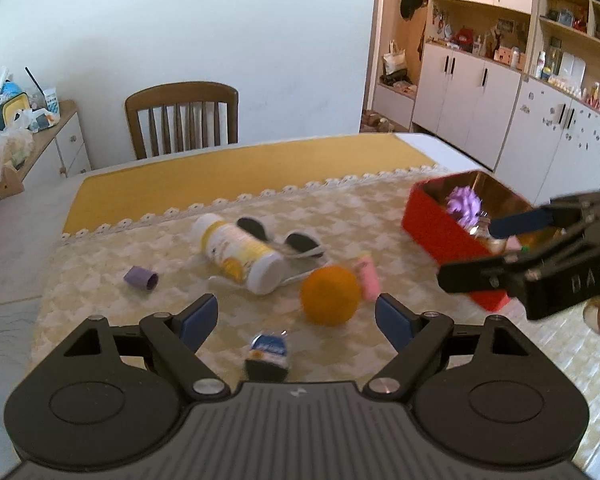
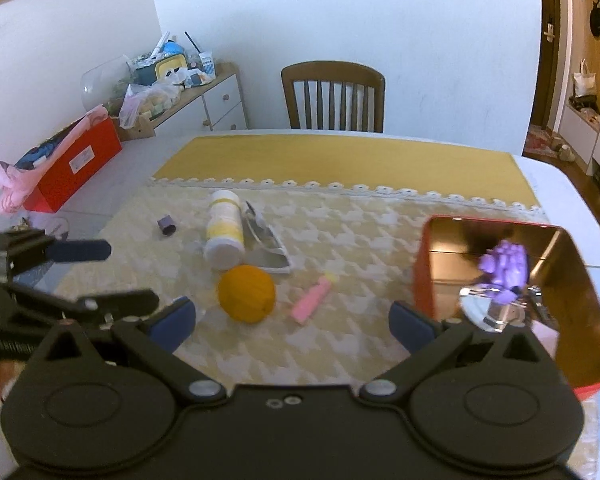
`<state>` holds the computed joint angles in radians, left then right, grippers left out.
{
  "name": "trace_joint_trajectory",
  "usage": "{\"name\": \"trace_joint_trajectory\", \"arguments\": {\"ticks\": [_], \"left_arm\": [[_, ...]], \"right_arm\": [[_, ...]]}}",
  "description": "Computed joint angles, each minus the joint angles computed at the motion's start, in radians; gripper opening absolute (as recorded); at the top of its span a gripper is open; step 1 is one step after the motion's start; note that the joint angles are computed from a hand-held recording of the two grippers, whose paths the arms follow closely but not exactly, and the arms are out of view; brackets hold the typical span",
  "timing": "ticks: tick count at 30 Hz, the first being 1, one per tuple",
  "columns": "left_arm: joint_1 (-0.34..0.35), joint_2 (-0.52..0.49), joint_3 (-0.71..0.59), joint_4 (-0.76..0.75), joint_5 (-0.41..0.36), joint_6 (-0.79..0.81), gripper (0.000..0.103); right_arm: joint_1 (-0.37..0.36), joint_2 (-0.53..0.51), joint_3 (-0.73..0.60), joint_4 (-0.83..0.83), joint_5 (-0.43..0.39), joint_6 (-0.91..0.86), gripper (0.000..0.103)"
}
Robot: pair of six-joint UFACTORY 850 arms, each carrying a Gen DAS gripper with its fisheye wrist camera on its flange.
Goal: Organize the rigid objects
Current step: 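Move the right tool to the orange ball and the left tool to the black bottle, then grasp the orange ball with the right tool while the left tool grasps the blue-labelled black bottle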
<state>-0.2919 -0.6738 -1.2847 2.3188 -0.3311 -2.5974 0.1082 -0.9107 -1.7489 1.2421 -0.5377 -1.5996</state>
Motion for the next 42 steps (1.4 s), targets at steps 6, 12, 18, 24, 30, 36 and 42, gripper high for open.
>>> {"name": "trace_joint_trajectory", "arguments": {"ticks": [6, 12, 18, 24, 30, 36, 42], "left_arm": [[0.02, -0.032, 0.003, 0.022, -0.007, -0.006, 0.086], [0.032, -0.079, -0.029, -0.017, 0.008, 0.037, 0.086], [0.04, -0.124, -0.062, -0.05, 0.026, 0.075, 0.086], [0.046, -0.155, -0.085, -0.026, 0.042, 0.076, 0.086], [0.05, -0.175, -0.106, 0.017, 0.054, 0.049, 0.085], [0.049, -0.179, -0.108, 0.096, 0.052, -0.009, 0.076], [0.048, -0.179, -0.114, 0.121, 0.061, -0.03, 0.057]], "right_arm": [[0.048, -0.043, -0.056, -0.086, 0.04, 0.119, 0.103], [0.08, -0.105, -0.138, -0.212, 0.046, 0.269, 0.103], [0.099, -0.16, -0.215, -0.307, 0.03, 0.374, 0.096], [0.121, -0.2, -0.272, -0.406, 0.027, 0.438, 0.087], [0.13, -0.234, -0.322, -0.481, 0.013, 0.5, 0.076], [0.135, -0.254, -0.353, -0.524, -0.004, 0.531, 0.068], [0.139, -0.262, -0.363, -0.562, 0.0, 0.561, 0.06]]}}
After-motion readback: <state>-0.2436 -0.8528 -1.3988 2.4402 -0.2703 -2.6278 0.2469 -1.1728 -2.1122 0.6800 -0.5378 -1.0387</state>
